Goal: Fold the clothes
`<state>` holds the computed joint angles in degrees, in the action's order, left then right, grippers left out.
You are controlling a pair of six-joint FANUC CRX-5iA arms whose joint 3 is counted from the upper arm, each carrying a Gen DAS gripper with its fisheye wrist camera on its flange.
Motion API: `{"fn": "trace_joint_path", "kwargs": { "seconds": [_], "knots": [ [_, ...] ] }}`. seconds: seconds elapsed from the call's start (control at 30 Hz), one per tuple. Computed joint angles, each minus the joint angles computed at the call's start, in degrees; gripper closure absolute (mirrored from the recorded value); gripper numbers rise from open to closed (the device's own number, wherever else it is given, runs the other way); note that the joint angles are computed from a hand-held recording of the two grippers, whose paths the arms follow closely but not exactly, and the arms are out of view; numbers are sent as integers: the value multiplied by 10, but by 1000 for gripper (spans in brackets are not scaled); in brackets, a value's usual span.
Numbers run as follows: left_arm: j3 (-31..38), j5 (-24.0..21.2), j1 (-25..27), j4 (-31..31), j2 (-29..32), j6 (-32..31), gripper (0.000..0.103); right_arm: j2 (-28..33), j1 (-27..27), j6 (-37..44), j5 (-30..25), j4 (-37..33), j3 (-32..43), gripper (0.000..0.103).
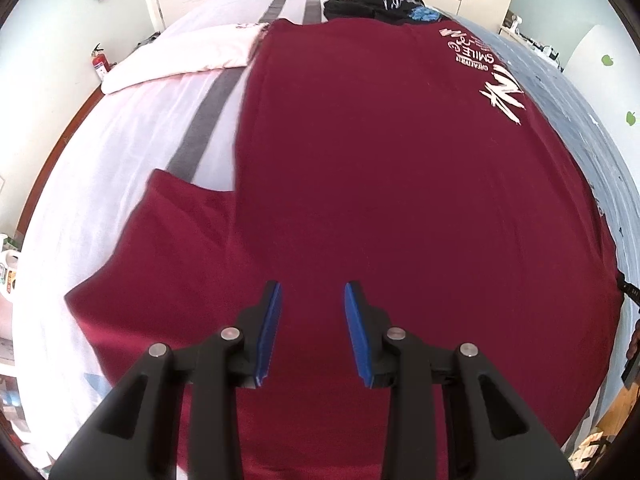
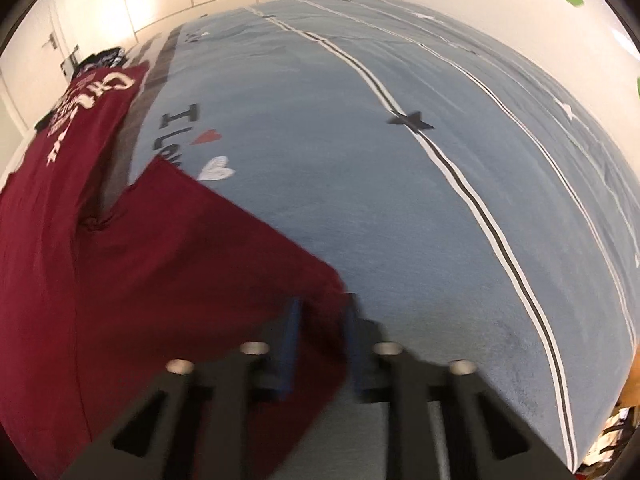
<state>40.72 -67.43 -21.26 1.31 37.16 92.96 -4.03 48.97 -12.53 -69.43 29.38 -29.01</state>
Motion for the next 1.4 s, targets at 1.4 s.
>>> {"fn": "trace_joint_path", "kwargs": {
  "seconds": [1.4],
  "knots": [
    [-160,59,51,238,-36,-245,67,347,192,193,-19,15,470,72]
  ]
}}
